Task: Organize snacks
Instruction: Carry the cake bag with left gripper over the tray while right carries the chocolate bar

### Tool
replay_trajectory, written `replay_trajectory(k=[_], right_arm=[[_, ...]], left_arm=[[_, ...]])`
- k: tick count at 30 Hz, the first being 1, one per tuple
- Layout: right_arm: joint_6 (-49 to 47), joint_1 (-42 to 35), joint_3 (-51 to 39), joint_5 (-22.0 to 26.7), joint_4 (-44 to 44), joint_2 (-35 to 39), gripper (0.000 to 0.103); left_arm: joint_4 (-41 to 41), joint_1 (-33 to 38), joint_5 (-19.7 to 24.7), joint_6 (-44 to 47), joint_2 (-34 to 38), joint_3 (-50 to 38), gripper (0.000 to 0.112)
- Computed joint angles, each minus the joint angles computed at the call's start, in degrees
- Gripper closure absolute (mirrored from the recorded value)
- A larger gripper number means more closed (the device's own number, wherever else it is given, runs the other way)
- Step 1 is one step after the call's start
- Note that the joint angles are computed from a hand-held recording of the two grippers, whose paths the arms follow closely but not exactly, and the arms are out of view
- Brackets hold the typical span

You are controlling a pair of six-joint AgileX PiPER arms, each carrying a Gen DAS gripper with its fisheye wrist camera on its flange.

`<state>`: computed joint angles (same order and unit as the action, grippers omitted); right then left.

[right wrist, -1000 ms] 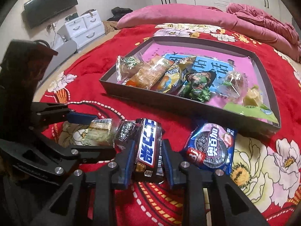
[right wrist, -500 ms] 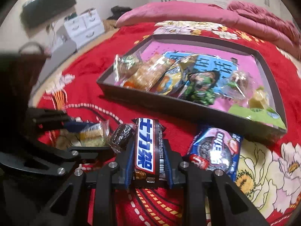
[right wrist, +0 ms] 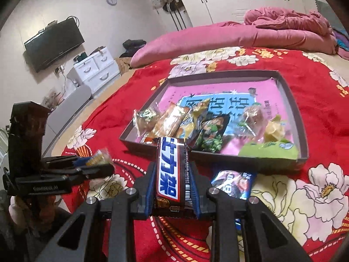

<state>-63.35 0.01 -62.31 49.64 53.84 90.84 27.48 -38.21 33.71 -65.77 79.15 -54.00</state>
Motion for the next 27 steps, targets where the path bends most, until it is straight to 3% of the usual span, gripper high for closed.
replay_trajectory(k=[6,10,15,27], right_arm=[[0.01,-1.31,-1.05,-0.44,1.52,0.36,0.075],[0.58,-1.68,-1.77,-1.40,1.53,0.73,0.075],[-1.42,-1.39,-1.57,-4.16,2.85,0.15,0.075],[-0.89,-2.82,-4.12,-6.91,4.74,2.33,0.075]], left_arm=[[5.26,-0.68,1.33,-7.22,1.45,-2.36,0.067],[5.63,-0.51,0.78,-8.89,3.31,-4.49,0.067],[9.73,-2.28,4.02,-11.82,7.02,-8.72,0.067],[13.12,-1.87,6.11,-15.03,11.18,-13.51,0.067]])
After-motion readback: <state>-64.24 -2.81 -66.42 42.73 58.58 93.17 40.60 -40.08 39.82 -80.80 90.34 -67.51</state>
